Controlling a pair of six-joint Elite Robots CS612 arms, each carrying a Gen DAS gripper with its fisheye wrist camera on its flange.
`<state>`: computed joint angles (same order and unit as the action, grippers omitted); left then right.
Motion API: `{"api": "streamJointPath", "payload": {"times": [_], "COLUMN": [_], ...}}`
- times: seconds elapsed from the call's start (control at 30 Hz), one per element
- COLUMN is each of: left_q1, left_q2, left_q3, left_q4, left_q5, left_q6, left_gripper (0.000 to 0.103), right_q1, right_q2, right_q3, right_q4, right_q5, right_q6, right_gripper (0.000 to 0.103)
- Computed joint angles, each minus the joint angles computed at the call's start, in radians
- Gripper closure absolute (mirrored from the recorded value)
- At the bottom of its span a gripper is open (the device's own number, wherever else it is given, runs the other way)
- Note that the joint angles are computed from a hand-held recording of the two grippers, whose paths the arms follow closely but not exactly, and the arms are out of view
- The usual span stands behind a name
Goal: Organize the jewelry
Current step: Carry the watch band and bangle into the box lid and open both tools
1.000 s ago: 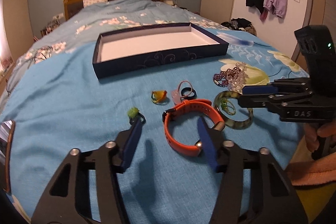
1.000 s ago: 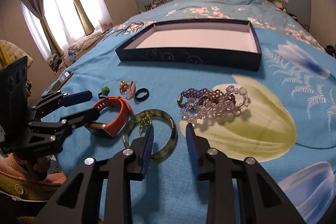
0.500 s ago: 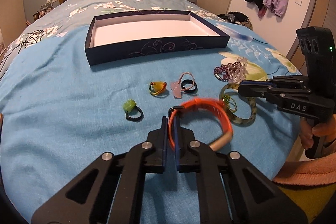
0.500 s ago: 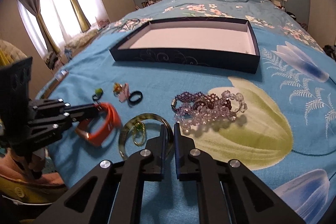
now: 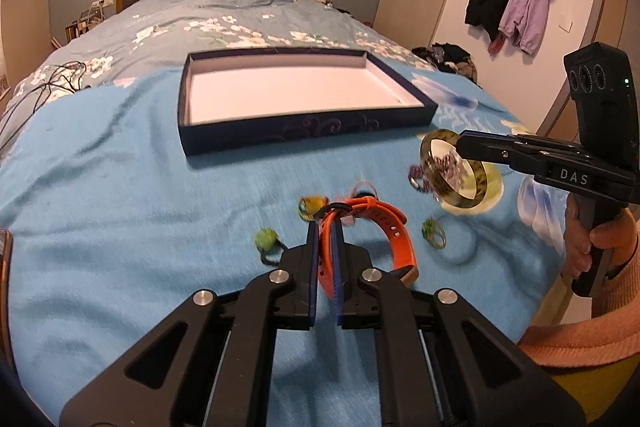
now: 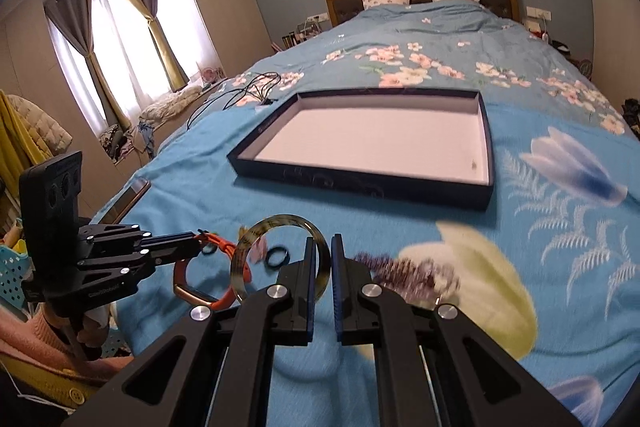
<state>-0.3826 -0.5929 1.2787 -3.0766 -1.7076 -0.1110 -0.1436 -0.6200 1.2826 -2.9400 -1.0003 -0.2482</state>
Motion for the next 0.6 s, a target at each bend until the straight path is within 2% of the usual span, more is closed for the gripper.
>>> {"api": "streamJointPath", "payload": {"times": [0.33,0.43,0.6], "left_q1": [0.016,0.022,0.042], "left_q2": [0.017,0.043,0.120], "left_q3": [-0.087,-0.158,-0.340], "left_q4": [-0.018,0.006,0.116], "left_q5": [0.010,0.023,-0.014], "left_q6": [0.016,0.014,-0.021], "left_gripper": [0.097,0.097,0.097], "right_q1": [0.004,0.007,0.020], "right_q2": [0.057,0.096,0.179], "right_q3": [-0.142,-0.232,-0.405], "right_q4": [0.008,0.052,0.147], "right_q5": [-0.038,-0.052,-0.108], "right_q6": [0.024,0.041,0.056], "right_gripper": [0.097,0.097,0.097]}}
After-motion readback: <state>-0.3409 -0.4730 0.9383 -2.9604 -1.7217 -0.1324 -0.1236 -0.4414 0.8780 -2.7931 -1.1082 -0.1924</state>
